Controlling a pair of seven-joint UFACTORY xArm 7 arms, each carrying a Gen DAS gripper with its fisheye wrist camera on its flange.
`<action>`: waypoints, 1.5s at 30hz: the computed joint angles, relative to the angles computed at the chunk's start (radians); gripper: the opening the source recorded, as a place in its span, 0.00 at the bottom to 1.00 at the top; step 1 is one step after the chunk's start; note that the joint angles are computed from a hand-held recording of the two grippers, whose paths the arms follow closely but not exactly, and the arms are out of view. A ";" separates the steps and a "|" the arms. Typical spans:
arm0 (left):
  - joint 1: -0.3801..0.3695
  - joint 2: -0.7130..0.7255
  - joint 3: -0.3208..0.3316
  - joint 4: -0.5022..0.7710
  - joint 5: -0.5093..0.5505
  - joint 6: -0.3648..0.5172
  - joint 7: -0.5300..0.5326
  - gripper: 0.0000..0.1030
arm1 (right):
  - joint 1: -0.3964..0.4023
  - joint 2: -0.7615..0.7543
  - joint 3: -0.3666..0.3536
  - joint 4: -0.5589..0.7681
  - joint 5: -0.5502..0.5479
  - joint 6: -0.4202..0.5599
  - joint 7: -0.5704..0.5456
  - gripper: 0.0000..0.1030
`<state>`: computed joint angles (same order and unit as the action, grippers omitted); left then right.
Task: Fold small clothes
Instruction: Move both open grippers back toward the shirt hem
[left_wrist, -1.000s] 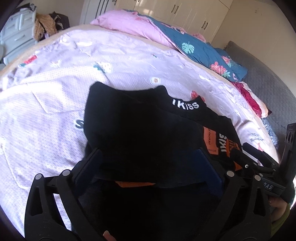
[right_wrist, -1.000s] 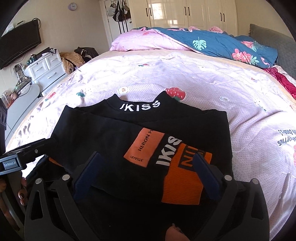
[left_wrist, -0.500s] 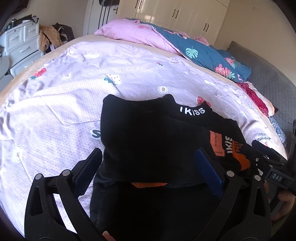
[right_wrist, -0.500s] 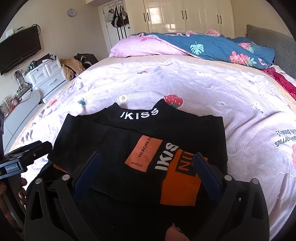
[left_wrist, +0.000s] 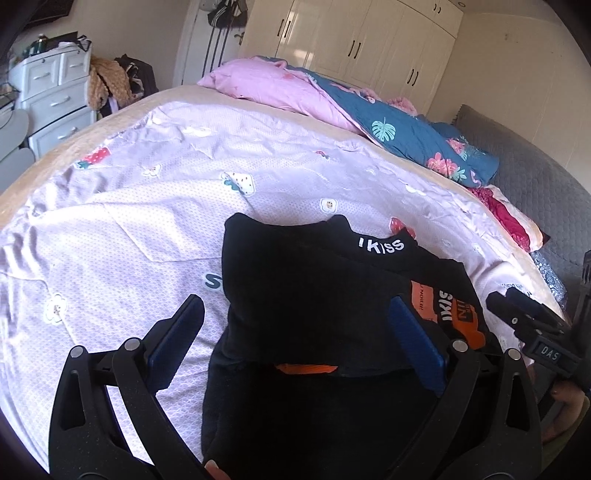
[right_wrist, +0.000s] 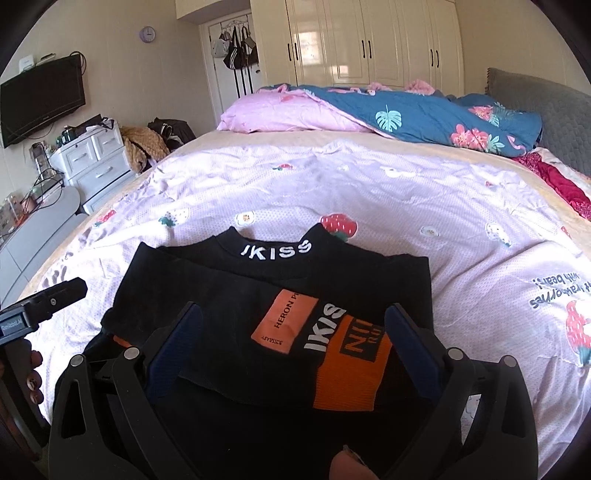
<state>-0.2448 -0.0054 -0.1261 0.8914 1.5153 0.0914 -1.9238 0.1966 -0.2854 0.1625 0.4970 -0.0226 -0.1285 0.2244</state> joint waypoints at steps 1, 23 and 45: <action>0.000 -0.004 0.000 -0.003 -0.003 0.003 0.004 0.91 | -0.001 -0.011 0.002 -0.005 0.000 0.001 0.001 0.96; 0.037 -0.144 -0.022 -0.089 0.031 -0.022 -0.077 0.91 | 0.115 -0.178 -0.117 -0.080 0.020 0.044 -0.042 0.96; 0.130 -0.296 -0.162 -0.258 -0.251 -0.028 0.153 0.91 | 0.128 -0.378 -0.165 -0.193 0.082 0.171 -0.128 0.96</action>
